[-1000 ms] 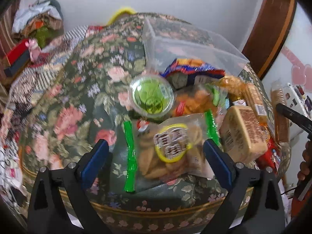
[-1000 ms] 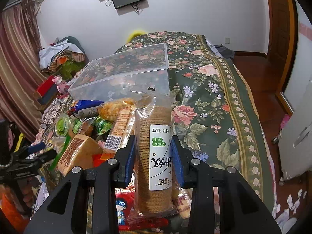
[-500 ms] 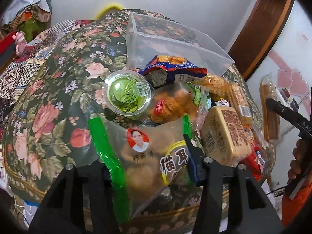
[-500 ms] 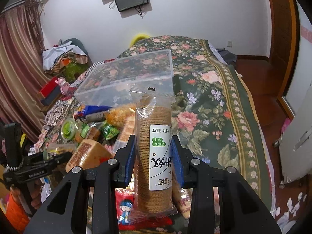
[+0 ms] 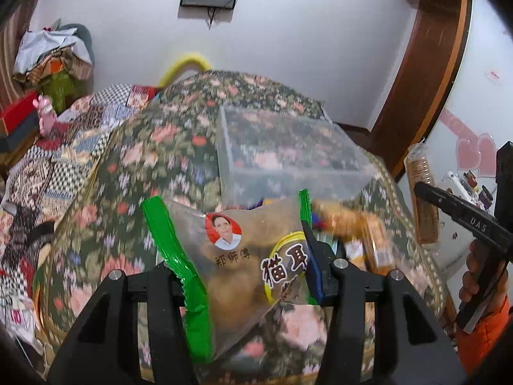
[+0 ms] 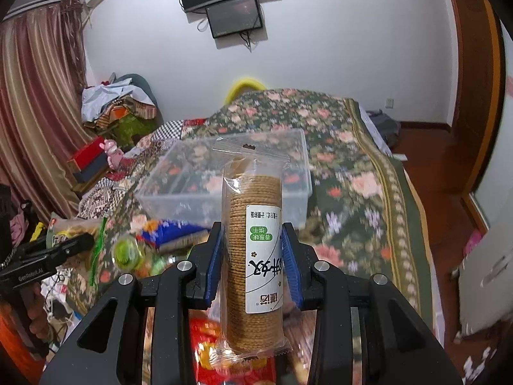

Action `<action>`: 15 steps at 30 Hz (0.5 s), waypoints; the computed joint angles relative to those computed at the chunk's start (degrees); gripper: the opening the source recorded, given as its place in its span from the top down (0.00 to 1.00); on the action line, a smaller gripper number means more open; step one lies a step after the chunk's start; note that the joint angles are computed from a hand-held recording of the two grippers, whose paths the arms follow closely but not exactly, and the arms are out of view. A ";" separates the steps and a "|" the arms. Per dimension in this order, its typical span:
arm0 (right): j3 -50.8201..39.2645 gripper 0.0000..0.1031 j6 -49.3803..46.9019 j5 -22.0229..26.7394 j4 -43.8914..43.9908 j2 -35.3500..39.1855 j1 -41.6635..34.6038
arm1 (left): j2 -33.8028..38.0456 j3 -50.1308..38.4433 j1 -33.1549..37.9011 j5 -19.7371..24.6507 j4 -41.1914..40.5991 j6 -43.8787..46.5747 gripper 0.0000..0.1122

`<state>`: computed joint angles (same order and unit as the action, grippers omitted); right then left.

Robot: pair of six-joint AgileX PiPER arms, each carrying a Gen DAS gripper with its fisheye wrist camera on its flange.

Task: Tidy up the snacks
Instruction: 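Carry both snacks over the clear box and open both tools to drop them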

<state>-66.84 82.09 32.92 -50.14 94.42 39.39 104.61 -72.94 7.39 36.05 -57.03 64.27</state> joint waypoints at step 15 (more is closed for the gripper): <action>-14.08 0.69 -11.58 -0.79 3.71 8.34 -5.37 | 12.38 -24.02 -6.41 1.72 9.38 -16.18 0.55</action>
